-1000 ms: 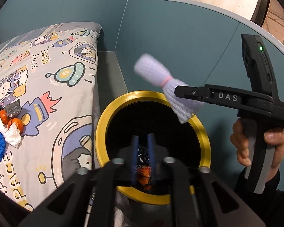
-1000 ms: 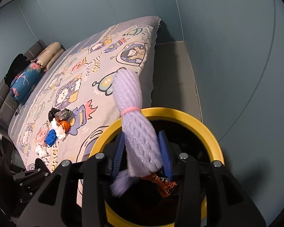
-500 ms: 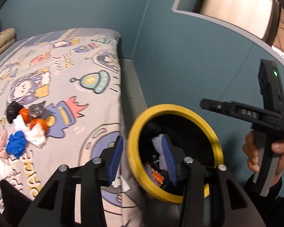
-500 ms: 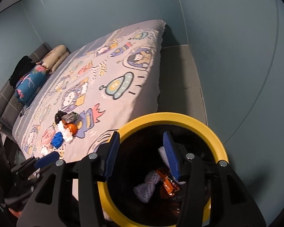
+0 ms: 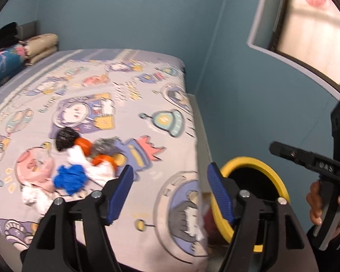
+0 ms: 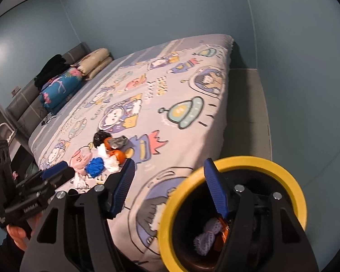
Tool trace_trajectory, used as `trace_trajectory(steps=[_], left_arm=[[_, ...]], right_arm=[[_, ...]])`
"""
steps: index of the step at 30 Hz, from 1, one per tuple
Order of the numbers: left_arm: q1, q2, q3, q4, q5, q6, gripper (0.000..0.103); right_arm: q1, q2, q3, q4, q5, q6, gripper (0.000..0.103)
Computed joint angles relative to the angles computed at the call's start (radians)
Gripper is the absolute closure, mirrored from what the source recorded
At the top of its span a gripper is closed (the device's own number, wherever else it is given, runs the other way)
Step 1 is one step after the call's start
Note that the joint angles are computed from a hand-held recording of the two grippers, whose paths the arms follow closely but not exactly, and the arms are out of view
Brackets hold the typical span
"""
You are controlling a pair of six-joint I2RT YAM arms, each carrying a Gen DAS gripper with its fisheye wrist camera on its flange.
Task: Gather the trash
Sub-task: 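Move both open tools back toward the remaining trash on the bed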
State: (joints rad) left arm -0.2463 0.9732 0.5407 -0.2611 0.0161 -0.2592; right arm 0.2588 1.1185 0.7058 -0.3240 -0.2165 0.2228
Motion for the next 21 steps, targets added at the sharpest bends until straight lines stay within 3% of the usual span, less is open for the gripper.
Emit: trace_trajectory(steps=[11, 21], left_arm=[[0.406, -0.094, -0.027, -0.056, 0.153, 0.131, 0.022], [0.687, -0.017, -0.082, 0.017, 0.266, 0.254, 0.019]], right_arm=[[0.206, 0.118, 0.06, 0.12, 0.09, 0.046, 0.036], [0.351, 0.375, 0.202, 0.207, 0.172, 0.047, 0.036]])
